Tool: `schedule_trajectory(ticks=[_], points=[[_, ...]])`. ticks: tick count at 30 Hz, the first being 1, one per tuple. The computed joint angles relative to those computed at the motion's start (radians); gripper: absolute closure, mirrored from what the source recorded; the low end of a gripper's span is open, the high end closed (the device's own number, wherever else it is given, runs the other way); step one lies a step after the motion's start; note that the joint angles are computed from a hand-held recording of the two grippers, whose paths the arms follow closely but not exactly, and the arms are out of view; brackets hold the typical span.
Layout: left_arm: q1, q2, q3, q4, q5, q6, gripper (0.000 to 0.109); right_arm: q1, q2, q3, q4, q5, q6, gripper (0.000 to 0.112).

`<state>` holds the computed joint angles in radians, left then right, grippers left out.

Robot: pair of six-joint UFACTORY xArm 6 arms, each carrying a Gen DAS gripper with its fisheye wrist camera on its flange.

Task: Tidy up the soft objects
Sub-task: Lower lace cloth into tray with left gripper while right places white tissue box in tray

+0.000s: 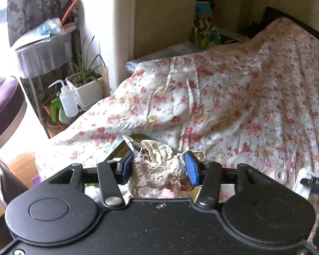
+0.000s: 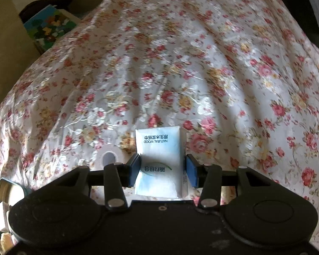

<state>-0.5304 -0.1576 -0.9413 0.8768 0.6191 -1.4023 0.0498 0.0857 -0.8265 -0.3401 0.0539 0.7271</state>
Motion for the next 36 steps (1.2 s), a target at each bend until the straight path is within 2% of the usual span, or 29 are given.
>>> schedule_trajectory(ticks=[3, 6, 8, 11, 13, 15, 20, 21, 25, 29, 32, 36], points=[[0.016, -0.037, 0.049, -0.05, -0.04, 0.053, 0.059, 0.007, -0.018, 0.002, -0.113, -0.006, 0.087, 0.067], [0.028, -0.052, 0.081, -0.112, -0.067, 0.129, 0.059, 0.032, -0.044, 0.014, -0.12, 0.002, 0.091, 0.067], [0.041, -0.061, 0.105, -0.184, -0.091, 0.192, 0.059, 0.049, -0.065, 0.024, -0.13, 0.0, 0.094, 0.067], [0.059, -0.071, 0.141, -0.314, -0.121, 0.289, 0.059, 0.077, -0.098, 0.027, -0.246, 0.004, 0.17, 0.067], [0.064, -0.076, 0.152, -0.361, -0.126, 0.319, 0.059, 0.11, -0.117, 0.029, -0.261, -0.003, 0.164, 0.067], [0.065, -0.088, 0.164, -0.388, -0.132, 0.344, 0.059, 0.167, -0.139, 0.034, -0.174, -0.009, 0.077, 0.067], [0.057, -0.1, 0.175, -0.41, -0.141, 0.37, 0.058, 0.345, -0.123, -0.014, 0.215, -0.011, -0.269, 0.067], [0.054, -0.102, 0.176, -0.422, -0.143, 0.377, 0.058, 0.374, -0.106, -0.041, 0.251, 0.001, -0.302, 0.067], [0.049, -0.1, 0.178, -0.482, -0.157, 0.406, 0.058, 0.446, -0.025, -0.175, 0.162, 0.061, -0.243, 0.067], [0.041, -0.089, 0.161, -0.457, -0.124, 0.394, 0.056, 0.498, 0.049, -0.286, 0.284, 0.12, -0.372, 0.067], [0.044, -0.087, 0.146, -0.399, -0.077, 0.339, 0.05, 0.519, 0.089, -0.351, 0.244, 0.156, -0.348, 0.067], [0.07, -0.113, 0.16, -0.391, -0.075, 0.297, 0.047, 0.531, 0.127, -0.397, 0.238, 0.179, -0.353, 0.067]])
